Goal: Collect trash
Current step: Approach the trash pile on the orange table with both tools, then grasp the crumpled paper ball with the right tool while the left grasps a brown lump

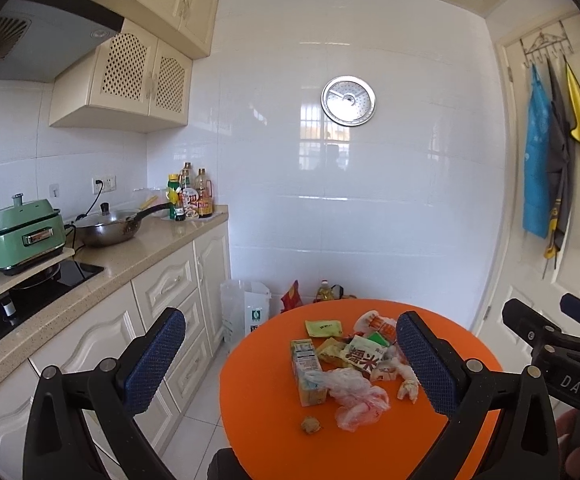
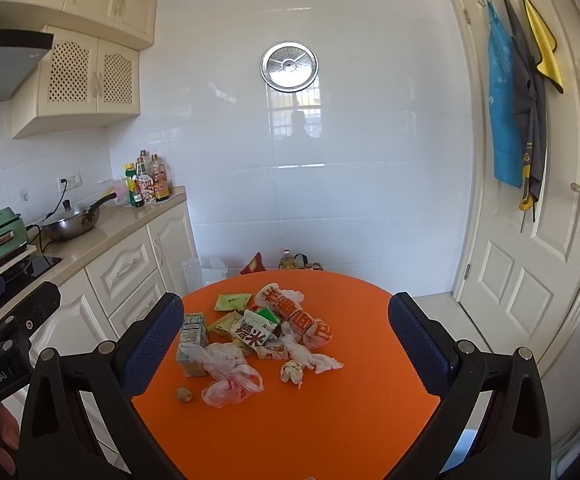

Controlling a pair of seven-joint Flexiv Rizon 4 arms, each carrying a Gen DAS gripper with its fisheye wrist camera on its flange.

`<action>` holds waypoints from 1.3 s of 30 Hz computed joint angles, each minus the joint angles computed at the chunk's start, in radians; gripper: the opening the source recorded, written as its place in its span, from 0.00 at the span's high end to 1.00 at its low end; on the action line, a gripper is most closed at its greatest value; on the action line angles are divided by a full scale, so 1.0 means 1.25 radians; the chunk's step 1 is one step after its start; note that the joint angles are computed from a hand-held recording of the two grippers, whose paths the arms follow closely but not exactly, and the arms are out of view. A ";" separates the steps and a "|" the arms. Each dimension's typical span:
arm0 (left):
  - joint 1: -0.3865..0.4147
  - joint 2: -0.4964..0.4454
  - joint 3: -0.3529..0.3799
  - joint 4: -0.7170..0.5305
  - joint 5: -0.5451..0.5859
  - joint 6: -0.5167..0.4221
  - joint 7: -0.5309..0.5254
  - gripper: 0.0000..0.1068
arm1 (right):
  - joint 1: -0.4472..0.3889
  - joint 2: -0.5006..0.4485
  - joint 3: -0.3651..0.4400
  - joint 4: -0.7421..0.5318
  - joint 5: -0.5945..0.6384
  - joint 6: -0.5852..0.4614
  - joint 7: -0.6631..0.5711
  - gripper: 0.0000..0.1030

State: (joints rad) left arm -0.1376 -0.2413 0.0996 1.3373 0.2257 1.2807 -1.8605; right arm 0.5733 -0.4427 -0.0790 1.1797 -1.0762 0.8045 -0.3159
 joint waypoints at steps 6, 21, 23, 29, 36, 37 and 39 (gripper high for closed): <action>-0.005 0.004 0.006 -0.010 0.022 -0.024 -0.016 0.04 | -0.005 -0.001 0.003 0.001 0.003 0.025 -0.007 0.00; 0.004 -0.043 -0.009 -0.074 0.007 -0.096 -0.004 0.04 | 0.003 -0.056 0.006 -0.066 0.127 -0.001 -0.144 0.00; 0.004 -0.060 -0.011 -0.093 -0.004 -0.121 0.004 0.04 | 0.001 -0.067 0.007 -0.080 0.151 -0.005 -0.168 0.00; 0.014 -0.135 -0.025 -0.163 -0.062 -0.209 0.050 0.04 | -0.013 -0.112 0.016 -0.128 0.245 -0.031 -0.258 0.00; 0.020 -0.274 -0.030 -0.356 -0.112 -0.390 0.103 0.04 | -0.039 -0.175 0.030 -0.194 0.371 -0.088 -0.341 0.00; 0.021 -0.303 -0.031 -0.399 -0.117 -0.418 0.110 0.04 | -0.043 -0.185 0.033 -0.202 0.388 -0.099 -0.353 0.00; 0.018 -0.363 -0.026 -0.491 -0.121 -0.497 0.120 0.04 | -0.053 -0.202 0.041 -0.216 0.423 -0.115 -0.379 0.02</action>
